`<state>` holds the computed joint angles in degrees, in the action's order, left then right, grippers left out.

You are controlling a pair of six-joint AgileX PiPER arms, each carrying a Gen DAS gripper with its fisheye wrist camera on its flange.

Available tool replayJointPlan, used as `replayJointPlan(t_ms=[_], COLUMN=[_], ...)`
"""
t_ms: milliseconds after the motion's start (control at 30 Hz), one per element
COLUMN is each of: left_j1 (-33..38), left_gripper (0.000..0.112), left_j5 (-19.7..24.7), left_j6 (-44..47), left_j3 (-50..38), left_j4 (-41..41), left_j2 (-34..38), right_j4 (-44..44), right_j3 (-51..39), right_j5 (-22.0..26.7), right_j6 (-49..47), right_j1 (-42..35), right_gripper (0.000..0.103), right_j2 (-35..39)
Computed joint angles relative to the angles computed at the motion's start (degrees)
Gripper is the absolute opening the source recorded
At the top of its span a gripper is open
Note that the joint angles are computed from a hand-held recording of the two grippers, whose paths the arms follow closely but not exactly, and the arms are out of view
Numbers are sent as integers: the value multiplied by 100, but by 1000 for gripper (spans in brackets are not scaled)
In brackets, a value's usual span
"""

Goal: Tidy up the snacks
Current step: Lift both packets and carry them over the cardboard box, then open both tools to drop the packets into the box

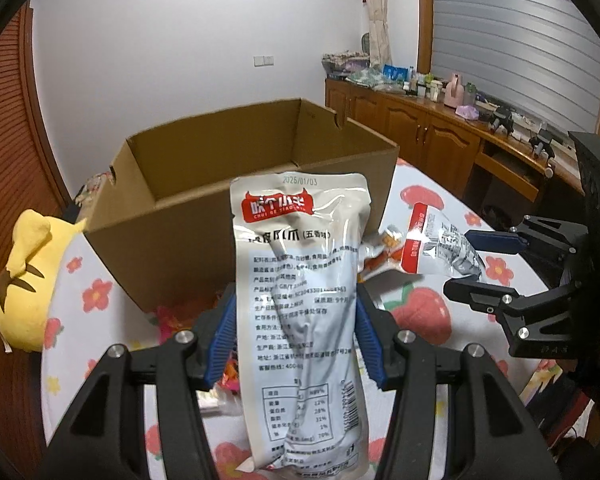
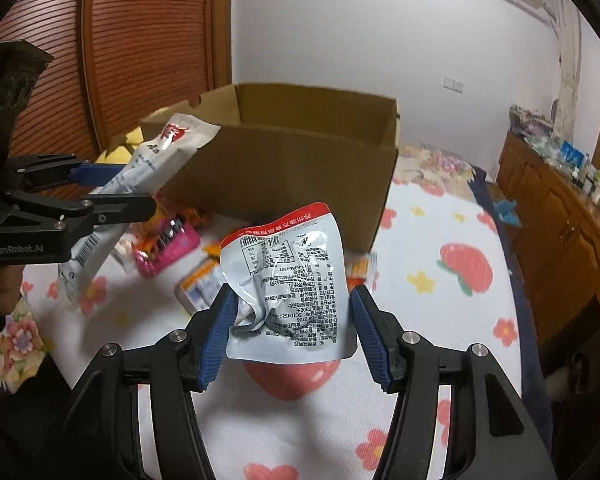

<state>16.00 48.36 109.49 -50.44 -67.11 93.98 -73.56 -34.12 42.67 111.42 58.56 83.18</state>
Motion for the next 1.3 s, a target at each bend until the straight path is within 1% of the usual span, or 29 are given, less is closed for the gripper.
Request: replayJointPlan(t_ms=[167,467,700,800,933,1133,1200,1300], left_j1=[57,112,-32,-160,-332,-648,-773,-894], left_gripper=[53,53,53,53,53,53,53,53], left_j5=[124,352,429,394,394,278,237,231], left_j6=[-158,-514,-1037,-1339,-1847,-2552,-2826,-3201], left_j3=[-173,-560,-1236,-1689,-2388,-3458,-3821,-4334], left_j4=[22,50,134,205,405,791,962,1152], left_j2=[-68,-108,68,220,523,935,1108,1406], right_j4=[54,121,102,87,18,-91,-65,55], right_j3=[-173,-522,-917,-1110,-1356,-1620,-1726,-1933], right_j5=[110,158,-43,-214,-625,-1211,-1458,-1680], right_j6=[-181,-569,-1136,-1389,-1702,-1937,-2047,-2308], right_j1=[55,7,-377,-620,-1096,-1759,-1999,-2263], right_gripper=[60,60,60,60,60,60,60,60], right_j2=[-81,-74,-95,-74,-10,151,237,408])
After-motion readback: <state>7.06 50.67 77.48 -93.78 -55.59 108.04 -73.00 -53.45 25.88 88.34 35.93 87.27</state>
